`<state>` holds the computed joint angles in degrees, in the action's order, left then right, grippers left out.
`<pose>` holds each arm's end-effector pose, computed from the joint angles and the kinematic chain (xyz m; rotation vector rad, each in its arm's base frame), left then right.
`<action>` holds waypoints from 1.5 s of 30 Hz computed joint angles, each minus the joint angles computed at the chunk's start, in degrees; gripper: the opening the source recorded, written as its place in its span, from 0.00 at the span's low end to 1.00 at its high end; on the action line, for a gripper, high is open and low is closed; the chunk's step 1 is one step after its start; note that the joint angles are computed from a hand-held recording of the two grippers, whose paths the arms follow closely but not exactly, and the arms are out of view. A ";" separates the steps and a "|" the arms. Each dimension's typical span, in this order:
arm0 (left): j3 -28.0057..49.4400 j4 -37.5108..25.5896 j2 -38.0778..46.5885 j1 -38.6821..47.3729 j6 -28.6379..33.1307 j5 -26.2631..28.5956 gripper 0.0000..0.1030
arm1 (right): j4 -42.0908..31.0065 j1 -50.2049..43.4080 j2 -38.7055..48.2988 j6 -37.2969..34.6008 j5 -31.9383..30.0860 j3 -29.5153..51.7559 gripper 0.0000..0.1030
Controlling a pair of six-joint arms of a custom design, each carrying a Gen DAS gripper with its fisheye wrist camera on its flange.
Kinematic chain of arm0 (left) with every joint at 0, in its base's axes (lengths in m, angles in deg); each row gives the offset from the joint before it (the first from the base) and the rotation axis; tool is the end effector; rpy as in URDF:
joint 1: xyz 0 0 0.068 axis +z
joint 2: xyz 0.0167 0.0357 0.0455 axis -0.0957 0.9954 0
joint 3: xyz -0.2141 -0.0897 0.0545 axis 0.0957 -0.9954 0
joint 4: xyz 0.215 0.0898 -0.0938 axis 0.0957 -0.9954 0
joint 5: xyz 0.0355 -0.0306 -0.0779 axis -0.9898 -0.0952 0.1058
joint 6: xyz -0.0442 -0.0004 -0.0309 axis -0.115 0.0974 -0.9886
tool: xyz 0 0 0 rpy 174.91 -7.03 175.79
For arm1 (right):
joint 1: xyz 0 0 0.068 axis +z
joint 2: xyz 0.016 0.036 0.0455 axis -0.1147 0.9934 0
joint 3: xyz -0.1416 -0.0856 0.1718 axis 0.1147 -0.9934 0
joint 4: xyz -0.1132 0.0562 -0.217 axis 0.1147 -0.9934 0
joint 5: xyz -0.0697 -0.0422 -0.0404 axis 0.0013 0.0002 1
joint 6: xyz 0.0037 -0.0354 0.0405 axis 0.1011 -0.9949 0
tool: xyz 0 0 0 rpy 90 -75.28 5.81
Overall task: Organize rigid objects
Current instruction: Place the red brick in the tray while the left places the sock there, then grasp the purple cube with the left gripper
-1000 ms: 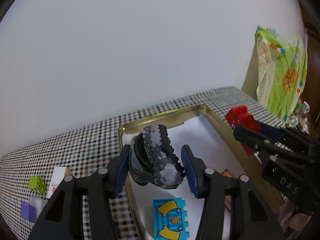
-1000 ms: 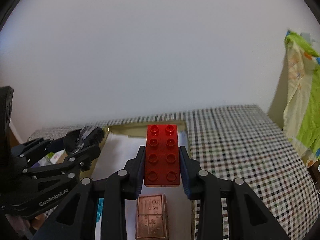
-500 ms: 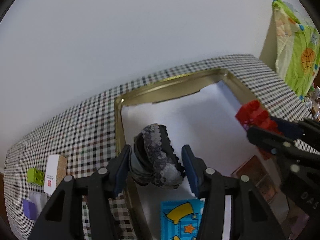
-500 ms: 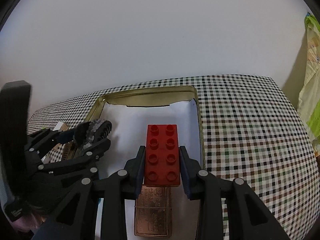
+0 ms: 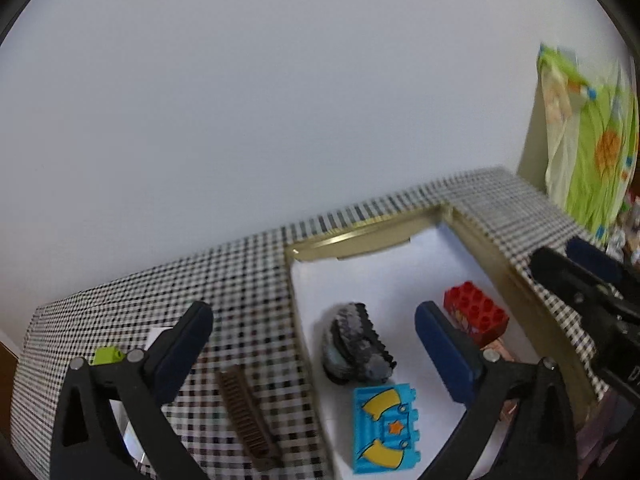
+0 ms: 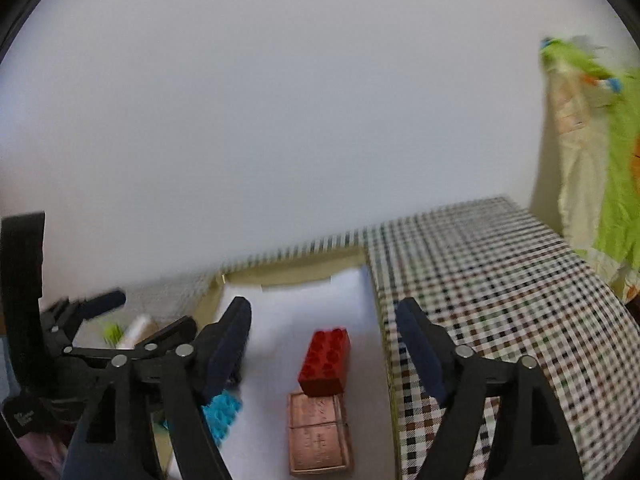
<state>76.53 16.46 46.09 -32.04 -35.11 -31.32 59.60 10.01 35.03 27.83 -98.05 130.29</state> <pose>0.1992 -0.0752 0.2655 -0.2583 2.2179 0.3151 0.3051 0.0966 0.2084 -0.1602 2.0326 0.4840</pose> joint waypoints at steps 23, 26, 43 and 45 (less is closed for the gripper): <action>-29.48 3.80 -45.01 31.73 19.39 10.39 0.99 | 28.82 36.19 -3.15 -5.60 45.62 -16.03 0.96; -30.73 5.96 -44.64 34.79 21.23 12.50 0.99 | 23.51 38.30 0.97 -4.44 47.90 -10.58 0.99; -30.84 9.61 -40.99 69.75 33.64 42.57 0.99 | 17.35 42.41 6.95 0.62 46.39 -3.04 0.99; -30.38 9.31 -40.38 70.87 34.83 42.79 0.99 | 16.69 41.41 6.02 1.47 44.37 -3.74 0.99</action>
<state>46.15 25.77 5.71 38.83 -0.29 11.47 76.30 51.42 41.06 29.29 -53.68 126.55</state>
